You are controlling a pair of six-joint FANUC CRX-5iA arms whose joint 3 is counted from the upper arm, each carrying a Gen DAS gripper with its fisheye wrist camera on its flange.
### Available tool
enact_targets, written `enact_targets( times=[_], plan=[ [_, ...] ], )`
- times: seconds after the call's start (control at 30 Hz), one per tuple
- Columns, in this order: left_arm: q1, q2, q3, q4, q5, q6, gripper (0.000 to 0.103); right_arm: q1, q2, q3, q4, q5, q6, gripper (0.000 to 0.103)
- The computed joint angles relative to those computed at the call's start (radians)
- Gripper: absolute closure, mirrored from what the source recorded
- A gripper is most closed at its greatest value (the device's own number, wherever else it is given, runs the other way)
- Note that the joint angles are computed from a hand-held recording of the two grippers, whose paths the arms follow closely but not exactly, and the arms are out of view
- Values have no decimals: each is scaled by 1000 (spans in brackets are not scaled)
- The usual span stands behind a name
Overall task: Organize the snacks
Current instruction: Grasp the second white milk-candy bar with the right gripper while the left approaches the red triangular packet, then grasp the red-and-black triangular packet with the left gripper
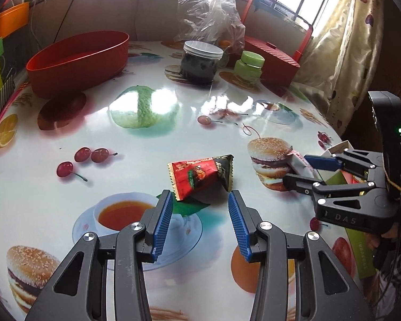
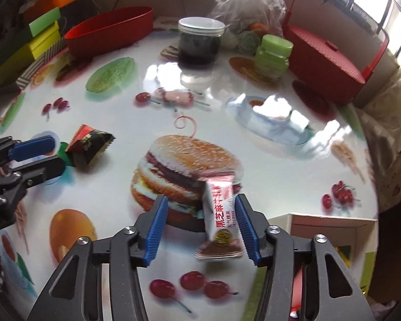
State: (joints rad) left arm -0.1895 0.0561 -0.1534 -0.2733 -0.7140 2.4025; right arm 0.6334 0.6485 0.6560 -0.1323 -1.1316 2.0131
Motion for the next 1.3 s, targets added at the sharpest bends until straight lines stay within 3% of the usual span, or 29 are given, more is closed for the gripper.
enact_targets(
  times=[0.33,0.57,0.7,0.93,1.1,1.3],
  plan=[
    [5,7,-19,71,60,-87,59,-3,-39,-50,-67,14,-12,78],
    [11,16,-34,150,113,-204,59,-25,-92,-123,-138,48,-34,80],
    [-28,35,61,-17,-9,-155,59,-34,-123,-167,-167,69,-39,80],
    [-22,69,125,-75,-86,-199,59,-51,-160,-217,-219,87,-48,80],
    [-8,100,140,-50,-114,-281,59,-58,-176,-237,-236,93,-58,80],
    [20,115,126,25,-77,-374,59,-61,-180,-243,-242,98,-70,80]
  ],
)
